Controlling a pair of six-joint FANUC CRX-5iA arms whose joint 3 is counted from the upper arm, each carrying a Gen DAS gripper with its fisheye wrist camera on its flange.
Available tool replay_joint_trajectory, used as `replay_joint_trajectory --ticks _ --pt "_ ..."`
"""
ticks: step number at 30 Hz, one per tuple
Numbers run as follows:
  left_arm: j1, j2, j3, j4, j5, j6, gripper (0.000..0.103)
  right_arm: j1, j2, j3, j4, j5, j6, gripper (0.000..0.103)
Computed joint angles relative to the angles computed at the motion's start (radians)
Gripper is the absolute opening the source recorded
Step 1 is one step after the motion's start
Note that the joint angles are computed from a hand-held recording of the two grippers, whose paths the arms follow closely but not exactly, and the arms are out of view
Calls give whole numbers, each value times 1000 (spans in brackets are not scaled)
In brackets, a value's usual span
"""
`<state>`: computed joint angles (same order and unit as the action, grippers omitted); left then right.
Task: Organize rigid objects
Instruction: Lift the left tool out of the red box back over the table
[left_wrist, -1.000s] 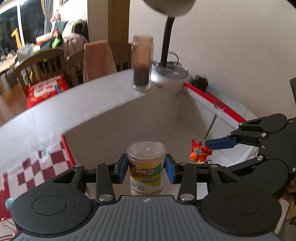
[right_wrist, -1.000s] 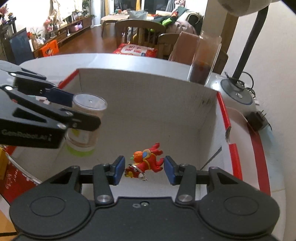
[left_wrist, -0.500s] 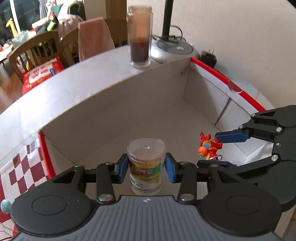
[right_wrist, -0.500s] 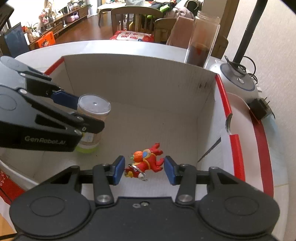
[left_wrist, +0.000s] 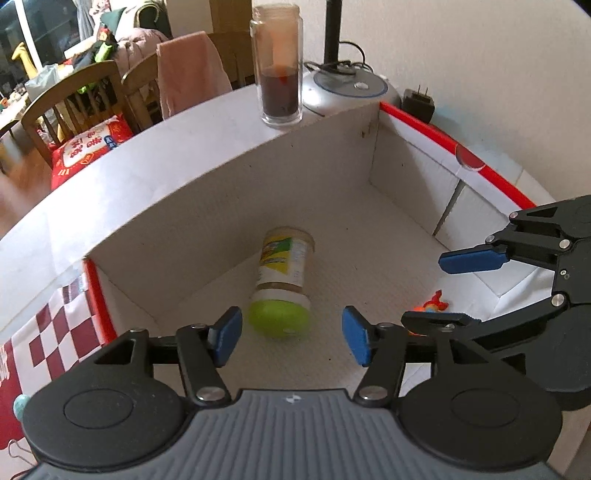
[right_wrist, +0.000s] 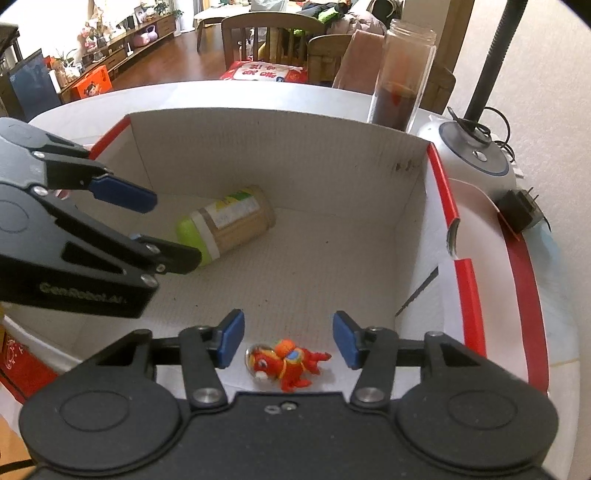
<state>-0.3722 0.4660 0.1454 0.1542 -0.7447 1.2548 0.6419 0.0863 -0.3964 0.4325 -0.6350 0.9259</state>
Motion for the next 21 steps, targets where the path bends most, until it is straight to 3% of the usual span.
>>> replay_joint_trajectory --ticks 5,12,21 --pt "8 -44 -52 14 40 12 59 11 -28 -22 26 12 -30 60" --pt "31 -139 -177 91 135 -51 59 43 -72 -54 96 7 -121 65" --pt "90 -285 -371 265 228 -233 59 125 -130 -104 239 -20 -328 75"
